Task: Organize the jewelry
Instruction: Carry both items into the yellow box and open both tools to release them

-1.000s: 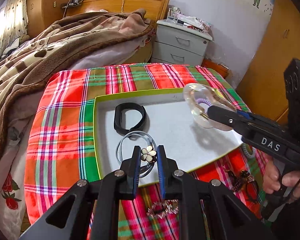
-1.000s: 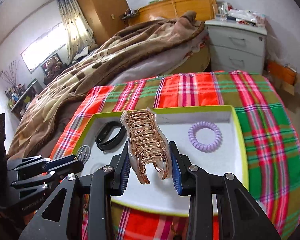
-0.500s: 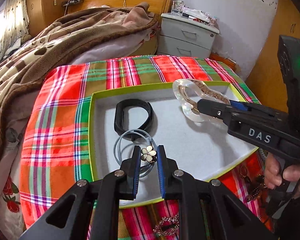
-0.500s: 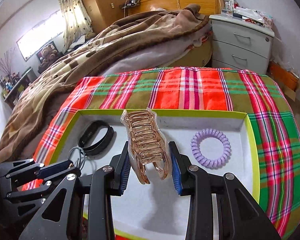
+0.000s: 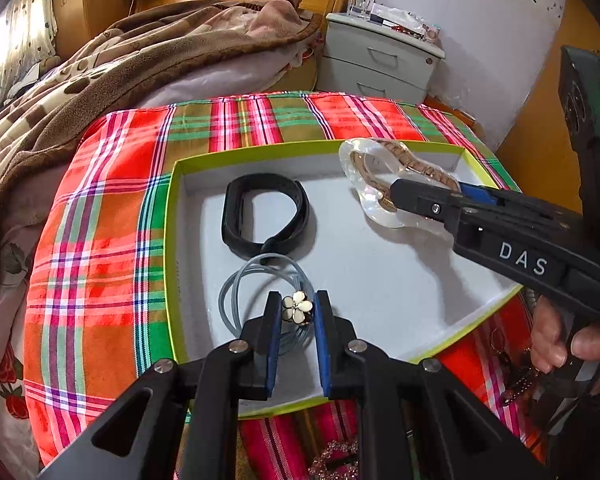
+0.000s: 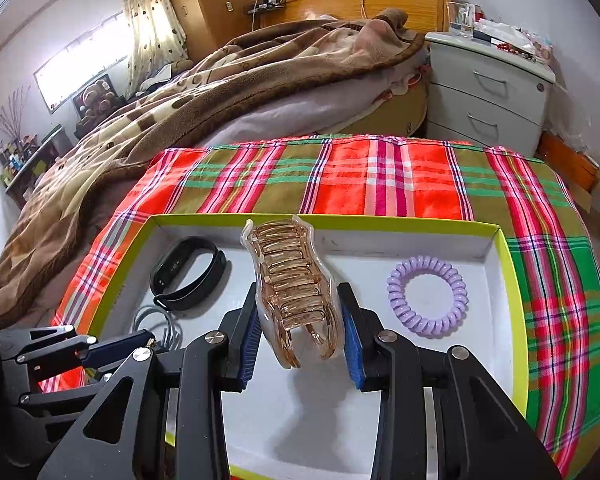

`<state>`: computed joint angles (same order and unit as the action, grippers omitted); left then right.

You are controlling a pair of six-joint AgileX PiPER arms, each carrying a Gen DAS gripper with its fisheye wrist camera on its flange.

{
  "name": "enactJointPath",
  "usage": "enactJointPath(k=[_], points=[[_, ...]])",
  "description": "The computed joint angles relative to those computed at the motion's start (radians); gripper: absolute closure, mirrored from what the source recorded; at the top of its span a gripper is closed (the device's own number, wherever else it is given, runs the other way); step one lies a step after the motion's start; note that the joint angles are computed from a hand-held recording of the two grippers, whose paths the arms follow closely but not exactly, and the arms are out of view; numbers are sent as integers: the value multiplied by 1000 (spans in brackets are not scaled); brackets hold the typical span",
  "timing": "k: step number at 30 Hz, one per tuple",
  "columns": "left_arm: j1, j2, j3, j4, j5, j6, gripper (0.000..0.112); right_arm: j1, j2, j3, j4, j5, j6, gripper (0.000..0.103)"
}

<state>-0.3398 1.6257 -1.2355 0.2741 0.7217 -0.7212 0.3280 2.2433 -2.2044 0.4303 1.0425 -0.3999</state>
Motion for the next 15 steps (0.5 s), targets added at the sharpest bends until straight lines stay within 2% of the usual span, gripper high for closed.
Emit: enactJointPath(k=[5, 13, 15], points=[[5, 6, -4, -7, 2, 1, 95, 4, -7, 13, -4, -14, -2, 66], [7, 6, -7, -21, 2, 9, 85, 0, -16, 33, 9, -29, -19, 66], [8, 5, -5, -26, -3, 13, 84, 1, -14, 31, 14, -24, -21, 62]])
